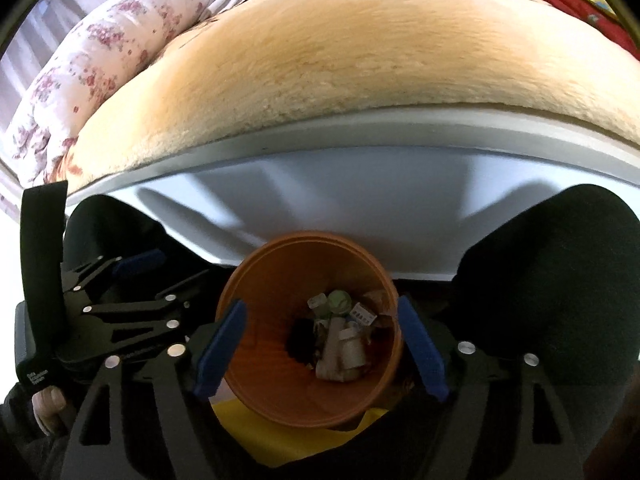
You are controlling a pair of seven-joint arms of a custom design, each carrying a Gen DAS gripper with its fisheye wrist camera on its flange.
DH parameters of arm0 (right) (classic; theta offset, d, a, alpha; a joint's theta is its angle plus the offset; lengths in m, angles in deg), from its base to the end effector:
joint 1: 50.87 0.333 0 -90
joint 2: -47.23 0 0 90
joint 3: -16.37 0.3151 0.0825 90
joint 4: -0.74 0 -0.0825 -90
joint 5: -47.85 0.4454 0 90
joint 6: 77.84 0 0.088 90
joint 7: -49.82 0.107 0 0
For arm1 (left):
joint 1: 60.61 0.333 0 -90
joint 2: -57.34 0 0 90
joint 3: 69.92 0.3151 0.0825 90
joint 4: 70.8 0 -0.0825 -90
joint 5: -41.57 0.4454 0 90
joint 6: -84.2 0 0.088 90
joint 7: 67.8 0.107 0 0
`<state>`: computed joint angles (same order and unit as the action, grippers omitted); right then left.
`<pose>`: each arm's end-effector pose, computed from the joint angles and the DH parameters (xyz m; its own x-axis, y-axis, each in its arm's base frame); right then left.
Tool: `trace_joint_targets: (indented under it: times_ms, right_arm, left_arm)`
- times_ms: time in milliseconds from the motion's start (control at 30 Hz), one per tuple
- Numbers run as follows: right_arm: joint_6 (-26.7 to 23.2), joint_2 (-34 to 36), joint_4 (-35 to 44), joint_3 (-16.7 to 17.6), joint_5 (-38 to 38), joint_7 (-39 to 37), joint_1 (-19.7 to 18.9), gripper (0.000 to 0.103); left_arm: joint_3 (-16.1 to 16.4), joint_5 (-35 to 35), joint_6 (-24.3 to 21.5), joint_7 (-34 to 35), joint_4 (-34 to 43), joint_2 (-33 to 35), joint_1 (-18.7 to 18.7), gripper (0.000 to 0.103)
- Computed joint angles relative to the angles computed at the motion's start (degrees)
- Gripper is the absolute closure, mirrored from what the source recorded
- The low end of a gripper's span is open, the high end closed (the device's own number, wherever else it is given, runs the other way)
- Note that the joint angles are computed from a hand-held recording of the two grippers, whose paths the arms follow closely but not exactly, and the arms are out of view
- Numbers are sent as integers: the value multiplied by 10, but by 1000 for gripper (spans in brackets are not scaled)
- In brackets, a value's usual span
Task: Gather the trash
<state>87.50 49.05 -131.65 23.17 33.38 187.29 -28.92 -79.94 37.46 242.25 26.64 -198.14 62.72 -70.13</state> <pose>0.5179 0.3006 0.3467 -0.0359 -0.9684 -0.2469 -0.8725 0.1508 -0.4647 0.5856 -0.2041 0.3391 -0.3536 -0.9347 0.0358 -0.8496 0.3050 -0.4303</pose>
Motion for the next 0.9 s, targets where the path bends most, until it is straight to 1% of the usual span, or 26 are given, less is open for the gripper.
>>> trace_joint_targets:
  times_ms: [100,133,167,200,233,267,333,367,400,433,467,500,600,633,667,700,733,833,900]
  right_arm:
    - [5,-18,-15,-7,-58,60,-3,23]
    - [3,-31,-20,-8,-113,110,-6,21]
    - [2,-42,-25,-6,-147,137,-11,17]
    - [-2,-56,-26,-1,-206,183,-20,15]
    - [-2,-68,-28,3,-244,209,-29,11]
    - [-4,-84,-27,9,-288,237,-39,6]
    - [-14,-95,-12,17,-337,256,-55,5]
    - [-26,-100,2,23,-380,275,-67,5]
    - [-39,-96,19,27,-411,291,-74,5]
    - [-53,-91,37,28,-436,300,-78,5]
    - [-70,-80,62,27,-463,307,-82,5]
    - [-76,-72,78,22,-480,311,-83,5]
    - [-105,-27,146,5,-522,322,-79,5]
    - [-115,-12,168,-3,-536,330,-75,5]
    - [-128,4,191,-10,-542,331,-71,5]
    - [-135,14,204,-16,-540,327,-66,5]
    - [-139,32,228,-24,-536,318,-63,5]
    - [-141,60,262,-43,-514,299,-54,5]
    - [-134,82,286,-53,-493,283,-49,5]
  left_arm:
    - [1,1,1,-5,-1,-4,0,27]
    - [1,3,4,-9,-4,-8,0,27]
    - [2,10,10,-17,-5,-10,-1,27]
    - [1,4,21,-11,-12,-20,1,27]
    - [0,-8,30,-2,-16,-29,3,27]
    - [-4,-43,37,27,-18,-40,6,27]
    - [-7,-114,46,86,-14,-55,7,27]
    - [-7,-133,54,103,-10,-59,7,26]
    - [-6,-145,66,114,0,-61,6,17]
    - [-6,-153,74,121,12,-58,6,12]
    - [-6,-163,93,123,30,-52,5,12]
    - [-5,-162,103,120,45,-45,6,12]
    - [0,-108,114,69,111,-6,4,11]
    - [12,-55,116,21,136,11,-5,11]
    - [34,13,112,-43,163,27,-21,11]
    - [44,48,109,-76,181,40,-29,11]
    - [48,66,102,-93,208,59,-32,11]
    - [33,49,80,-80,271,104,-21,11]
    - [33,48,73,-77,308,131,-22,11]
